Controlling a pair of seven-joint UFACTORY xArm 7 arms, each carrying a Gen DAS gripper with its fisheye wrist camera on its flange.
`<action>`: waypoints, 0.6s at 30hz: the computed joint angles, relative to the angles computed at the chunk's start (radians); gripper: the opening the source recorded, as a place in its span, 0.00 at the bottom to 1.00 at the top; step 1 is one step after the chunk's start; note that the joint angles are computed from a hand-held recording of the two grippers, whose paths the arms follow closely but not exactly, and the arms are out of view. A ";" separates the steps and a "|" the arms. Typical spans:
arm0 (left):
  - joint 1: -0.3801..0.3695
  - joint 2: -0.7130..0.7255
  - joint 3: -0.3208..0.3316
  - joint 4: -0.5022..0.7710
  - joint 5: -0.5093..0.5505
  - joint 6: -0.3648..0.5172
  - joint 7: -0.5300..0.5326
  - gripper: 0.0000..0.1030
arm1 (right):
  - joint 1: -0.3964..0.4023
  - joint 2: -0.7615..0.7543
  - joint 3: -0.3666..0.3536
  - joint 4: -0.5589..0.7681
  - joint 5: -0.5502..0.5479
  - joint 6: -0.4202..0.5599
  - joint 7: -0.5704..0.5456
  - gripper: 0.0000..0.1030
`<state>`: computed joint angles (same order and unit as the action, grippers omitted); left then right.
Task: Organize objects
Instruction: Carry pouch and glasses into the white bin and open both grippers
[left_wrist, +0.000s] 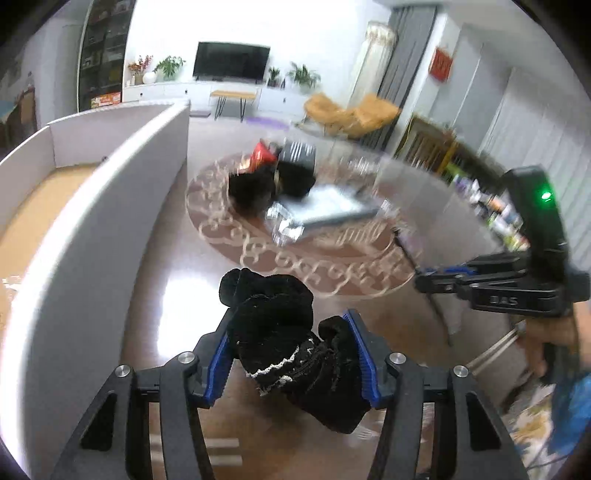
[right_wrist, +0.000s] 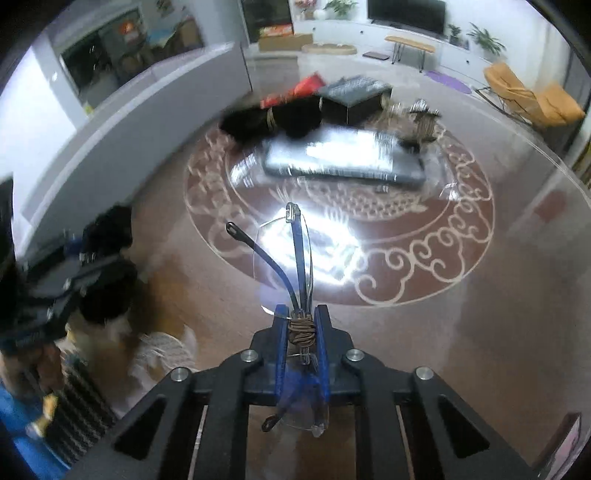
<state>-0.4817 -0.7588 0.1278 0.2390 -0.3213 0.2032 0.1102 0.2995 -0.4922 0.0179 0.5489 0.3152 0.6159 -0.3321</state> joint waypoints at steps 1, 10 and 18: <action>0.006 -0.054 0.012 -0.005 -0.003 0.025 0.002 0.54 | 0.010 -0.012 -0.008 0.012 0.022 0.015 0.004 0.14; 0.382 -0.420 0.098 0.060 0.118 0.313 0.091 0.54 | 0.248 0.105 0.023 0.324 0.408 0.050 -0.035 0.14; 0.717 -0.114 0.117 0.162 0.229 0.401 0.094 0.76 | 0.319 0.479 0.239 0.662 0.418 0.024 0.025 0.34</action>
